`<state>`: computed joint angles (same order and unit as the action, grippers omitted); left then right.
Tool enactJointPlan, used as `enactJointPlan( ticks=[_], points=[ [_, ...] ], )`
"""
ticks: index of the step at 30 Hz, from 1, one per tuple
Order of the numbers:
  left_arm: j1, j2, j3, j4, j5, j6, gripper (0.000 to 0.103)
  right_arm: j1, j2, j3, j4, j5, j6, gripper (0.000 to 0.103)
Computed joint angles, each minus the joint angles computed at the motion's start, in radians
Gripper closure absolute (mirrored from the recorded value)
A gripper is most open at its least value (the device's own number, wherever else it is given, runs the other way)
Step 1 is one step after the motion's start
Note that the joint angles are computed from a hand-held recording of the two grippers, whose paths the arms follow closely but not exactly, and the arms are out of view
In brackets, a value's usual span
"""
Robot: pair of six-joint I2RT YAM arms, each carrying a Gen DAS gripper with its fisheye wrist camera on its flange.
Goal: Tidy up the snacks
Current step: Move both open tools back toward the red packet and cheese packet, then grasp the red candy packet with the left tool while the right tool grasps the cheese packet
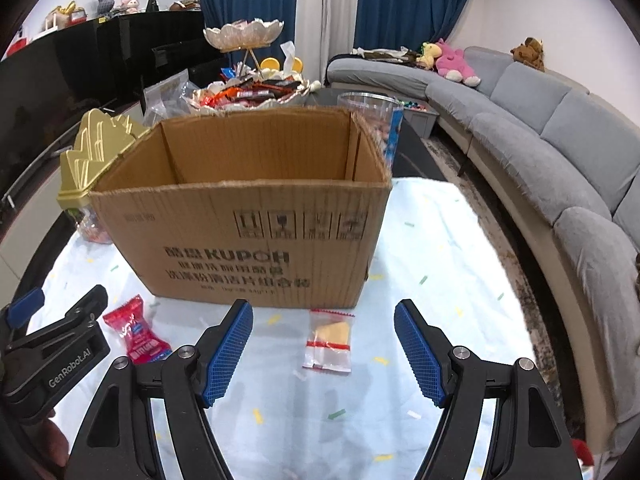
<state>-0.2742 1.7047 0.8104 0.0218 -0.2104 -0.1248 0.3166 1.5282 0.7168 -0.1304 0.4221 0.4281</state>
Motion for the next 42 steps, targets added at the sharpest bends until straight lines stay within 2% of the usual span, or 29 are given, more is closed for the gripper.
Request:
enactJointPlan(
  ticks=[14,25,31,37,42],
  points=[
    [-0.018,0.155,0.004,0.102,-0.025,-0.041,0.014,-0.022,0.19,-0.02,0.166,-0.019,-0.012,0.029],
    [-0.041,0.235,0.028,0.135,-0.048,-0.084,0.015,-0.056,0.306,-0.006,0.24,-0.03,-0.036,0.029],
    [-0.047,0.274,0.043,0.13,-0.059,-0.1,0.025,-0.069,0.365,0.005,0.269,-0.049,-0.03,0.029],
    [-0.042,0.316,0.069,0.127,-0.042,-0.101,0.039,-0.067,0.407,0.027,0.277,-0.059,-0.027,0.03],
    [-0.048,0.323,0.064,0.146,-0.022,-0.089,0.054,-0.078,0.428,0.03,0.29,-0.083,-0.025,0.044]
  ],
)
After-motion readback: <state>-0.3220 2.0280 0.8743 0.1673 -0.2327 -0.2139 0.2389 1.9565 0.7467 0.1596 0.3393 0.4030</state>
